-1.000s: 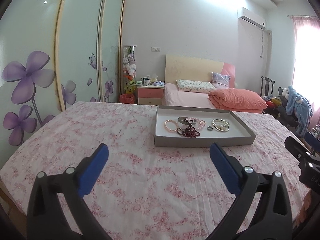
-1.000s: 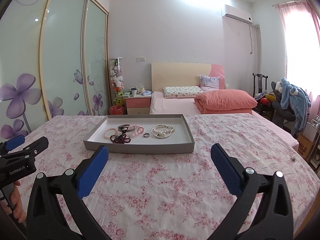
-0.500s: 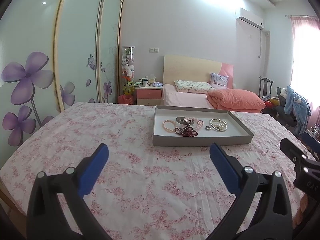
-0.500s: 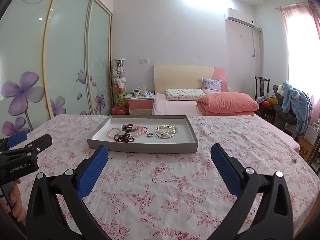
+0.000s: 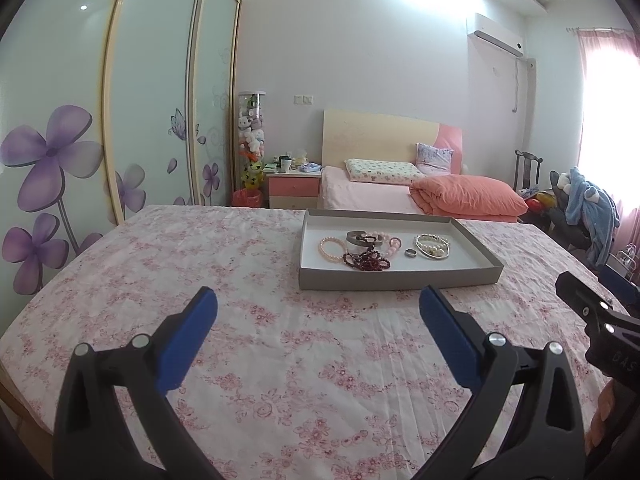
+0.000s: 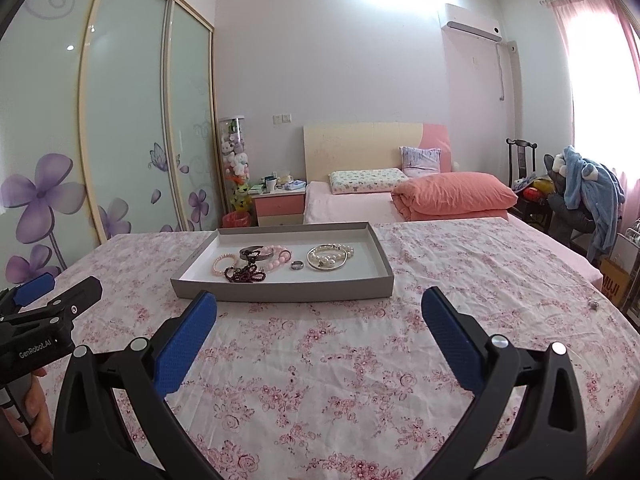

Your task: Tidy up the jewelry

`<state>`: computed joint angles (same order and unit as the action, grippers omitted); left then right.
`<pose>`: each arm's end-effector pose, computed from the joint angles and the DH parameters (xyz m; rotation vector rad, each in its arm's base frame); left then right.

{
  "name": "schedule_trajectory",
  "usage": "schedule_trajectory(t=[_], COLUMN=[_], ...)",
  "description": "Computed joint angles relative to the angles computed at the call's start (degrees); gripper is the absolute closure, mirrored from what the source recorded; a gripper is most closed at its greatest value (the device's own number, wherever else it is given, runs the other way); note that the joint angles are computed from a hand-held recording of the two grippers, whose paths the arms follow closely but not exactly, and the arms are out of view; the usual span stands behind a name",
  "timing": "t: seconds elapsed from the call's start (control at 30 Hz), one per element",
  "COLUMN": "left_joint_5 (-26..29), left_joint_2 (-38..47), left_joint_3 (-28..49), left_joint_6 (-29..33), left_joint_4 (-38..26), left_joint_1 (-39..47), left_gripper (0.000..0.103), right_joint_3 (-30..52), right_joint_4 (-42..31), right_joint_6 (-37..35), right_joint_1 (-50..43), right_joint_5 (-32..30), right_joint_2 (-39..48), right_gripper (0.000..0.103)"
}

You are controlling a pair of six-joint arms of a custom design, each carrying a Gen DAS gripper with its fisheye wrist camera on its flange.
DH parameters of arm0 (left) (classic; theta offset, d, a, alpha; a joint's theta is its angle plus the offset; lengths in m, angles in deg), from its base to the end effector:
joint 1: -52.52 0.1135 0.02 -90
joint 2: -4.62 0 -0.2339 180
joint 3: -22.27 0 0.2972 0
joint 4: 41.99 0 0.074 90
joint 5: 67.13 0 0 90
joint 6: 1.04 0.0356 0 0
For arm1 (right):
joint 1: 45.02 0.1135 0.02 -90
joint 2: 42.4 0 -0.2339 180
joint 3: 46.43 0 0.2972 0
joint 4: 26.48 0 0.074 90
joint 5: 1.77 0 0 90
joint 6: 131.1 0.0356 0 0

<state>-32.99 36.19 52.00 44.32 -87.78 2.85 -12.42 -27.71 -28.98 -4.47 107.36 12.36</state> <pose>0.1397 -0.1190 0.1570 -0.3164 1.9763 0.1497 0.2072 0.1620 0.1590 -0.2613 1.9252 0.2863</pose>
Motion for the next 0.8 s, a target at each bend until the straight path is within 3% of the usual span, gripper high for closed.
schedule_trajectory(t=[0.8], left_joint_5=[1.96], left_joint_2=[1.09], left_joint_3=[-1.23], left_joint_6=[1.75], left_joint_4=[3.33], left_joint_1=[2.44], left_gripper=[0.004], right_joint_3=[0.18], right_joint_4=[0.31], right_joint_6=[0.38], right_joint_1=[-0.18], right_joint_5=[-0.61], right_joint_2=[1.30], right_gripper=[0.002])
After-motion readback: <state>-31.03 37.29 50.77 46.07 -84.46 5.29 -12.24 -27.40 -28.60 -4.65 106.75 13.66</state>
